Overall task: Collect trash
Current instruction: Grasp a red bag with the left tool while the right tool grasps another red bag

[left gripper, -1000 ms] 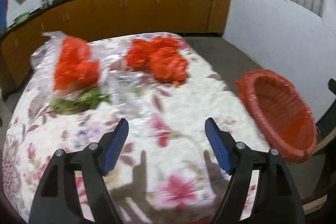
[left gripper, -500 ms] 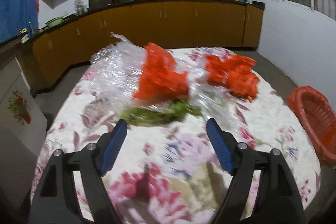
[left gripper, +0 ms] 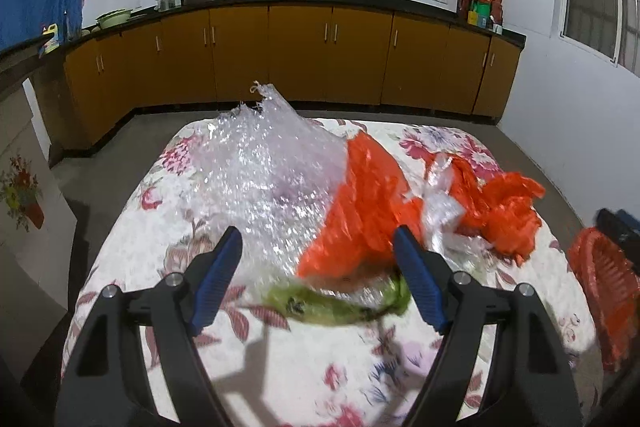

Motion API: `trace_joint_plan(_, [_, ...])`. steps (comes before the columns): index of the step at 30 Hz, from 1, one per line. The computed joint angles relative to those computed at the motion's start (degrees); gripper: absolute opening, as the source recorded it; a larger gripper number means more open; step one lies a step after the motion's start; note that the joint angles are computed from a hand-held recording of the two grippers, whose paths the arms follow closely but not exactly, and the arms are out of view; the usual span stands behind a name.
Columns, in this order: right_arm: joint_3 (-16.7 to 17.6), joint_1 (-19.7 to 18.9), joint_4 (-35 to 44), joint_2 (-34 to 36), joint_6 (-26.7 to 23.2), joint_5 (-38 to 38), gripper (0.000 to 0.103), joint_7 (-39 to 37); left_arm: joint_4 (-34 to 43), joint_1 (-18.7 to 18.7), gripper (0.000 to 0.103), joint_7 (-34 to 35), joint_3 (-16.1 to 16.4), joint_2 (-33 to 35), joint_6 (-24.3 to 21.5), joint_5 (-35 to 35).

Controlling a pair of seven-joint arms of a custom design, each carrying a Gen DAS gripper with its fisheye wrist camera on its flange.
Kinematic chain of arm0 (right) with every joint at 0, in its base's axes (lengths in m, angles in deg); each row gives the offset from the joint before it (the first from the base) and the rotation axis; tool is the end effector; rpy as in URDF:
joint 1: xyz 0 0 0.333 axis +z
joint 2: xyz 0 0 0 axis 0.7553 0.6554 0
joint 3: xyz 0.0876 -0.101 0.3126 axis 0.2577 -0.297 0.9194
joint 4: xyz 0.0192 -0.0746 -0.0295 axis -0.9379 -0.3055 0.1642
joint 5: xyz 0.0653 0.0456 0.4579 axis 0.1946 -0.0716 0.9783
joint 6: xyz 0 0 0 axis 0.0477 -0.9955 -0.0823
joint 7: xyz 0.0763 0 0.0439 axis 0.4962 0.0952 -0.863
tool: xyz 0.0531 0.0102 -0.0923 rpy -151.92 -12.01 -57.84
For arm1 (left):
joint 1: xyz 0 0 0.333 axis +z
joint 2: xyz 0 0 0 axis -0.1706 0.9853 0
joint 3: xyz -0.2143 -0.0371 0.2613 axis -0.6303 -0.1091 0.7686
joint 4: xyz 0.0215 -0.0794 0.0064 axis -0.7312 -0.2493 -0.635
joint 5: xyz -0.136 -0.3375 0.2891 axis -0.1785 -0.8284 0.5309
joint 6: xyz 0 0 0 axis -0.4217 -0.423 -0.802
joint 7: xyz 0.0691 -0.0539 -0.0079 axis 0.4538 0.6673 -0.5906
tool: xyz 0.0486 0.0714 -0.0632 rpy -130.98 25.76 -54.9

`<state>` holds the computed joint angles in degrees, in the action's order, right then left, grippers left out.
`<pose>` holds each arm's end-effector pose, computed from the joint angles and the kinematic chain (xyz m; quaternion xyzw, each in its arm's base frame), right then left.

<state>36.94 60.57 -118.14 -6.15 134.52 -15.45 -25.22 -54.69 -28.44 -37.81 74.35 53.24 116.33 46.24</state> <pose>0.6995 0.2180 0.4419 -0.7279 0.4900 -0.2094 0.4315 0.6405 -0.3104 0.4106 -0.7720 0.4519 -0.2483 0.3717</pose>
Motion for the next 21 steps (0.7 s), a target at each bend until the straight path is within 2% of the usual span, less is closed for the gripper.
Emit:
trace_joint_plan(2, [-3.7, 3.4, 3.0, 3.0, -1.7, -6.9, 0.089, 7.5, -0.2, 0.3, 0.076, -0.1, 0.2, -0.1, 0.3, 0.2])
trace_joint_plan(4, [-5.9, 5.5, 5.7, 5.6, -3.0, -12.3, 0.089, 13.3, -0.6, 0.5, 0.076, -0.2, 0.3, -0.3, 0.7, 0.3])
trace_joint_plan(11, [-10.2, 10.1, 11.7, 11.6, -5.3, -27.6, 0.089, 24.3, 0.1, 1.5, 0.076, 0.8, 0.7, 1.1, 4.0, 0.3])
trace_joint_plan(13, [-10.0, 9.7, 13.1, 12.7, -7.1, -29.8, 0.083, 25.5, 0.9, 1.6, 0.076, 1.3, 1.0, 2.0, 5.1, 0.1])
trace_joint_plan(16, [-9.0, 8.6, 14.9, 14.0, -10.9, -32.1, 0.063, 25.6, 2.5, 1.6, 0.075, 2.4, 1.4, 3.5, 6.7, -0.5])
trace_joint_plan(18, [-7.1, 6.8, 15.1, 14.1, -12.7, -31.5, 0.058, 24.0, 3.4, 1.5, 0.073, 3.5, 1.7, 4.4, 7.3, -1.3])
trace_joint_plan(21, [-5.2, 5.0, 13.9, 13.2, -12.4, -29.5, 0.051, 21.8, 4.4, 1.5, 0.068, 5.2, 2.1, 5.4, 8.9, -2.8])
